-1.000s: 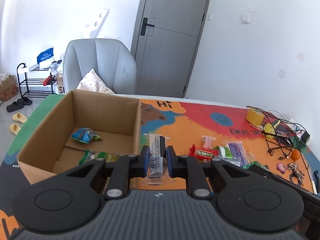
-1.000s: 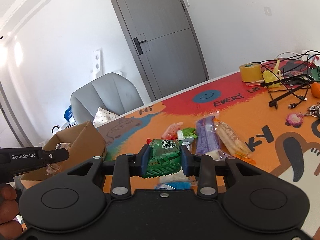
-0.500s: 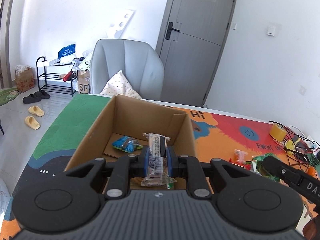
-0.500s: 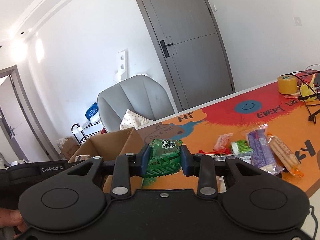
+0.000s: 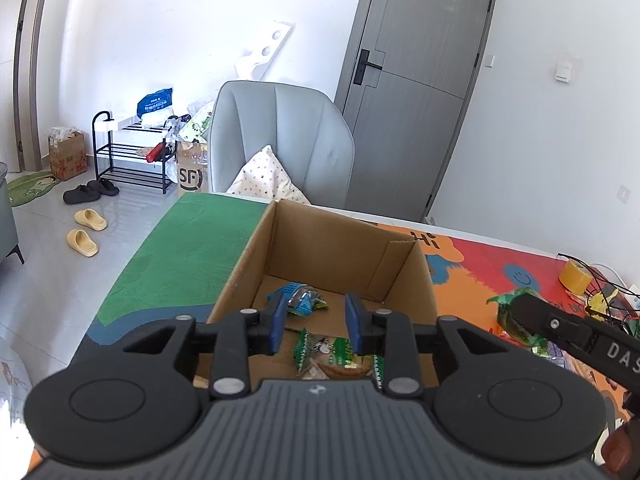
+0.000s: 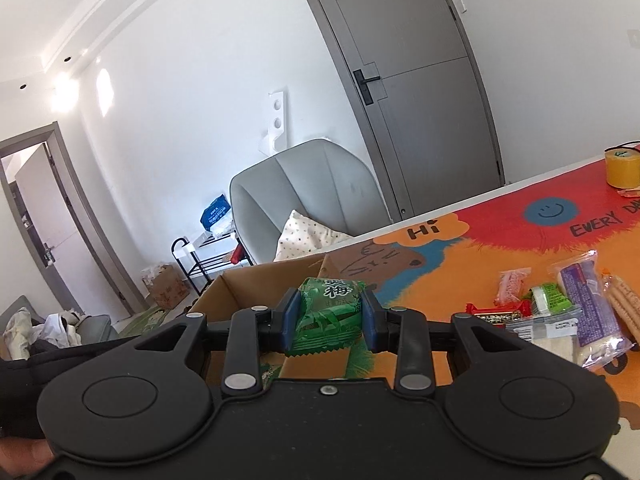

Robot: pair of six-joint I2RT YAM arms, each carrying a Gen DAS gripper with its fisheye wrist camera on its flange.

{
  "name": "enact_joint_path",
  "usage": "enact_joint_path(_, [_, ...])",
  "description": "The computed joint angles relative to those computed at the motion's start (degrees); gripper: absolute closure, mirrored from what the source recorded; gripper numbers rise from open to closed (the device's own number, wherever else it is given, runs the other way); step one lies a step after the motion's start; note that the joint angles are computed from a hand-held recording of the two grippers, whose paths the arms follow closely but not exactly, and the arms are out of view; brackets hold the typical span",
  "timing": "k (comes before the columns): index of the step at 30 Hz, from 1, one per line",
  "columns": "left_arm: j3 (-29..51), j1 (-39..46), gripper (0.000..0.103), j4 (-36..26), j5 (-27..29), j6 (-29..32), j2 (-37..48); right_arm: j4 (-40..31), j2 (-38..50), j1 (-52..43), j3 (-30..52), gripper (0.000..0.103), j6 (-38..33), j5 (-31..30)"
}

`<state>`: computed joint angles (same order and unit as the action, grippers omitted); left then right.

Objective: Organize snacks
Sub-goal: 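Carry both snacks over the cardboard box and open both tools to drop them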

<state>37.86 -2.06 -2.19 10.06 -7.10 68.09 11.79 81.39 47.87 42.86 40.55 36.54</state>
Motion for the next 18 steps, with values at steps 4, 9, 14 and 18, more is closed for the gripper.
enact_joint_path(4, [-0.1,2.9,0.053,0.2,1.7,-0.2,0.3,0.1,3.5,0.2,3.4,0.070,-0.9,-1.5])
enact_joint_path(9, [0.1,7.3,0.040,0.2,4.4,0.3,0.7,0.1,7.7,-0.1,7.7,0.070,-1.7,-3.8])
enact_joint_path(14, [1.5,11.1,0.031,-0.8,6.4,0.5,2.2,0.8,11.7,-0.1,11.9,0.070,-2.0,-6.2])
enact_joint_path(18, [2.4,13.9,0.025,-1.4,7.5,0.6,3.4,2.0,15.3,-0.1,15.5,0.068,-3.0,-9.7])
